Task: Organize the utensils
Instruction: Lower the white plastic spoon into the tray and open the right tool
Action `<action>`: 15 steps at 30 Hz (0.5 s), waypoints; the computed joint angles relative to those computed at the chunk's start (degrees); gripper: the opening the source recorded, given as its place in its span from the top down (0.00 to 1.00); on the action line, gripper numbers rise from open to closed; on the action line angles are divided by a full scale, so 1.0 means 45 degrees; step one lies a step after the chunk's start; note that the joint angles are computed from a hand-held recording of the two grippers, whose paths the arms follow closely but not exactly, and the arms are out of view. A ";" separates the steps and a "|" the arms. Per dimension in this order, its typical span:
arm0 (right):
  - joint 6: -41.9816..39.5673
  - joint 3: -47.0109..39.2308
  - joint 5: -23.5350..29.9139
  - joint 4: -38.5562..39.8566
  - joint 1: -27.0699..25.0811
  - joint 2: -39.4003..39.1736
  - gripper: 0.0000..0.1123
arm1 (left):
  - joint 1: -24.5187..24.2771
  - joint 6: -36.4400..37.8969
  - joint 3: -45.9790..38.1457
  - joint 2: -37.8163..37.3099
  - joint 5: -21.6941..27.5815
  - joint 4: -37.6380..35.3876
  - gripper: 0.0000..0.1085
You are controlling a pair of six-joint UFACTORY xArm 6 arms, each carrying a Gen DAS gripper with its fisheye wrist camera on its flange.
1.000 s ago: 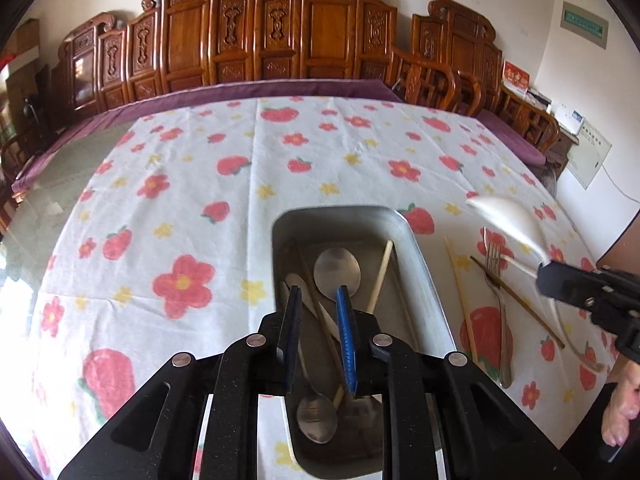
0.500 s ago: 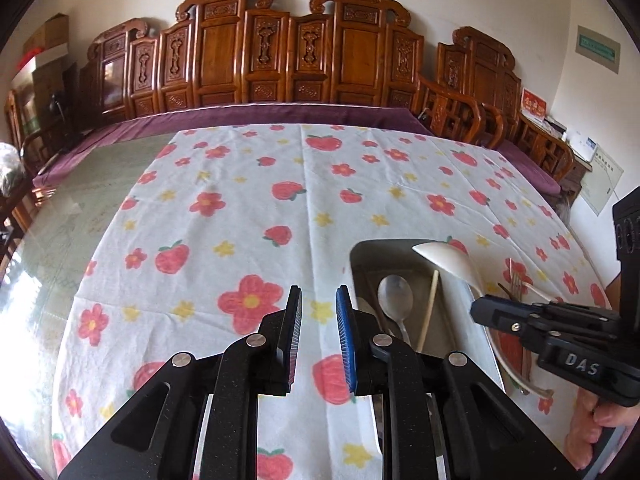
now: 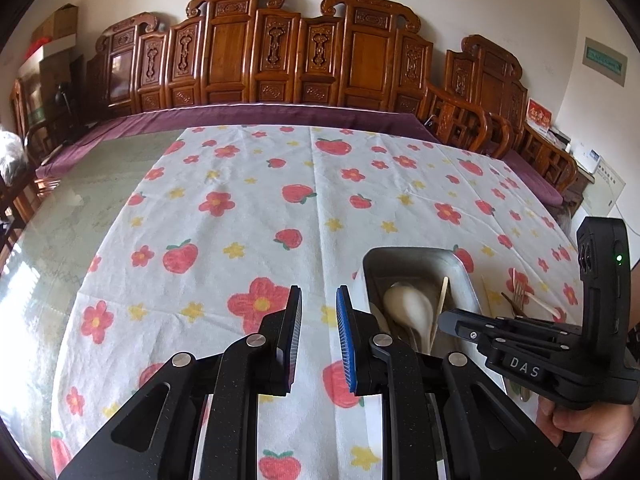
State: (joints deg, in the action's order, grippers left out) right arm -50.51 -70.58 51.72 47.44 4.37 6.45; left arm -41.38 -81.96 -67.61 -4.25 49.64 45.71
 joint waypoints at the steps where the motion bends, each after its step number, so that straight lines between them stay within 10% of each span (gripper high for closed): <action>1: -0.0065 -0.0069 0.0153 -0.0076 -0.0085 -0.0013 0.87 | -0.0035 0.0059 -0.0078 0.0067 0.0039 -0.0011 0.85; 10: -0.2634 0.0121 0.0152 -0.0013 -0.2007 -0.1081 0.87 | -0.0442 0.0526 -0.0815 0.0823 -0.0184 -0.0205 0.85; 15: -0.4005 0.0050 -0.0394 -0.0408 -0.3415 -0.0940 0.87 | -0.0736 0.0774 -0.1428 0.1382 -0.0419 -0.0275 0.68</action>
State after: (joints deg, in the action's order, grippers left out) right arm -68.53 -70.36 49.95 45.60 -10.99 2.22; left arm -44.69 -78.47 -74.03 1.97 47.76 44.47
